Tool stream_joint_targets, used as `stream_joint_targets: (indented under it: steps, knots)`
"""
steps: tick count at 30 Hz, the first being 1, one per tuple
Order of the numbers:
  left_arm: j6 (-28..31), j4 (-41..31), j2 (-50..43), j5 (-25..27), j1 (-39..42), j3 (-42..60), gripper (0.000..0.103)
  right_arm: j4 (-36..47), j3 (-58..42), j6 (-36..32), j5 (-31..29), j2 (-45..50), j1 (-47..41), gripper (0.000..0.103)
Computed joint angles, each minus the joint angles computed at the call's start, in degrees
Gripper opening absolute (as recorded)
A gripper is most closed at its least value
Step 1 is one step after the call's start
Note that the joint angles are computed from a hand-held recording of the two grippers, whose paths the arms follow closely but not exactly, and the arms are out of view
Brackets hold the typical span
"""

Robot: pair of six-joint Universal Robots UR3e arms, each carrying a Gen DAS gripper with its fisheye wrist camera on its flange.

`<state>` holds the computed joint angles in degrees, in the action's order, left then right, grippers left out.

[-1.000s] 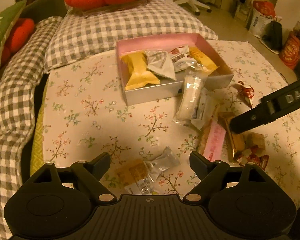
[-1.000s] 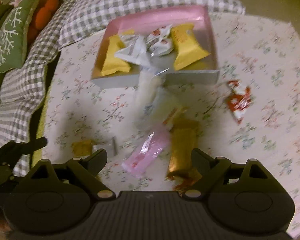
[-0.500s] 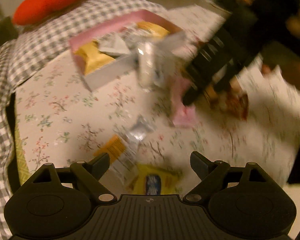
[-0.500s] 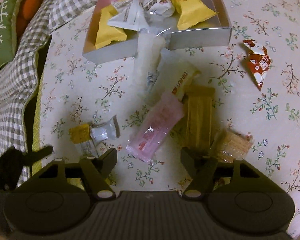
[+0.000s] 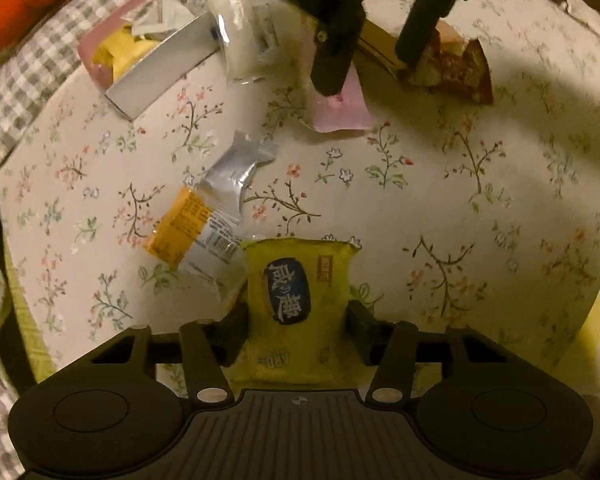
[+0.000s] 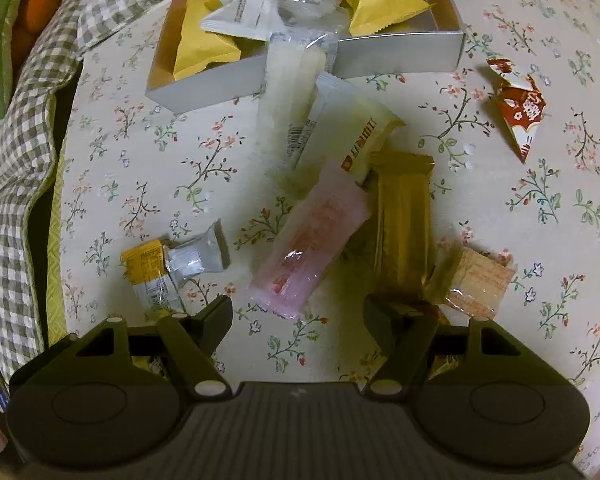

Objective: Organize snacks
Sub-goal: 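Grasp the yellow chip bag with the left gripper while the right grasps a red candy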

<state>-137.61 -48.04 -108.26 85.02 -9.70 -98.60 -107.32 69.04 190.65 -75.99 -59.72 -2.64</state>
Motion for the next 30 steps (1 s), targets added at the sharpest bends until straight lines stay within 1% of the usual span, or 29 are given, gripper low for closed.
stream_joint_targets:
  steps: [1, 4, 6, 10, 14, 16, 19, 20, 21, 24, 28, 30]
  knots:
    - [-0.19, 0.30, 0.02, -0.05, 0.04, 0.00, 0.046, -0.04, -0.14, -0.12, -0.14, -0.22, -0.20, 0.069]
    - [-0.67, 0.62, 0.35, -0.68, 0.01, -0.11, 0.046, 1.16, -0.43, -3.44, 0.23, -1.42, -1.50, 0.070]
    - [-1.06, 0.02, 1.11, -2.49, 0.58, -0.10, 0.046, 2.04, -0.24, -4.72, 0.40, -1.89, -2.18, 0.070]
    - [-2.36, 0.56, 2.58, -4.58, 0.98, -0.34, 0.046, 4.52, -1.27, -8.56, -3.30, -2.10, -1.55, 0.069]
    - [-3.45, 2.22, 1.94, -3.87, 0.35, -0.35, 0.046, 4.01, 0.65, -13.23, -7.91, -2.95, 0.10, 0.068]
    - [-3.47, 2.53, 1.81, -3.78, 0.21, -0.57, 0.046, 4.28, 1.61, -14.92, -9.62, -2.61, 0.73, 0.064]
    - [-3.85, 3.10, 1.50, -3.60, 0.06, -0.54, 0.046, 4.60, 2.55, -16.12, -12.28, -0.79, 1.68, 0.049]
    - [-4.25, 3.28, 1.29, -3.52, -0.07, -0.33, 0.046, 4.23, 2.85, -15.99, -13.83, 0.02, 2.27, 0.035]
    - [-4.43, 3.46, 1.32, -3.65, 0.02, -0.34, 0.046, 3.89, 3.11, -16.09, -14.87, 0.57, 2.68, 0.029]
    - [-5.26, 4.87, 1.55, -4.55, 0.42, -0.39, 0.046, 1.99, 4.52, -17.04, -14.39, -1.38, 2.52, 0.026]
    - [-7.35, 7.60, 2.45, -6.15, 1.37, -0.81, 0.046, -0.73, 6.73, -18.01, -9.74, -5.99, 0.13, 0.026]
    - [-8.63, 8.99, 2.26, -5.82, 1.33, -0.78, 0.046, -1.76, 7.22, -17.62, -10.13, -5.73, 0.12, 0.026]
